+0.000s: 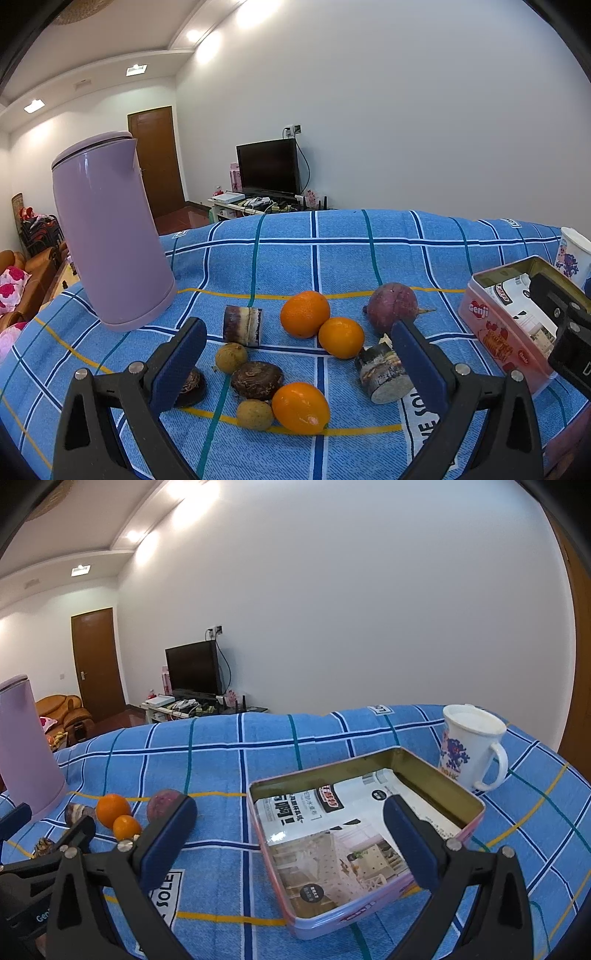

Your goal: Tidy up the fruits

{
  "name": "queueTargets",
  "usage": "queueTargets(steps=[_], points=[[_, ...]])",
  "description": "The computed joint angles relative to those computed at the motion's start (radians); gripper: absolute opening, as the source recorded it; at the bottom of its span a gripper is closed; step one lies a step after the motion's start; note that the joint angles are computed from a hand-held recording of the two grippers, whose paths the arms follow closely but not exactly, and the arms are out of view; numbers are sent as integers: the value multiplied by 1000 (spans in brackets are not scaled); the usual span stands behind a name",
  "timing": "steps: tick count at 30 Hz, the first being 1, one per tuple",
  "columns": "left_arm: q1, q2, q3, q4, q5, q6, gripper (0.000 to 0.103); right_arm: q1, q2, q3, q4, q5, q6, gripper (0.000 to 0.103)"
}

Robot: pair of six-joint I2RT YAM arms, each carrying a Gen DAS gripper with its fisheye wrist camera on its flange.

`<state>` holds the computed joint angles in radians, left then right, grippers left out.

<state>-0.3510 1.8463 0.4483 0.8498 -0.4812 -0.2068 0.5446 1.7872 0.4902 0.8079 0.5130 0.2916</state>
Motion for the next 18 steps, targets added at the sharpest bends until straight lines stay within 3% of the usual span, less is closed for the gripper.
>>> queueTargets(steps=[18], points=[[5,7,6,-5,9,-6,101,0,-1,-1,0,-1,-2,103]])
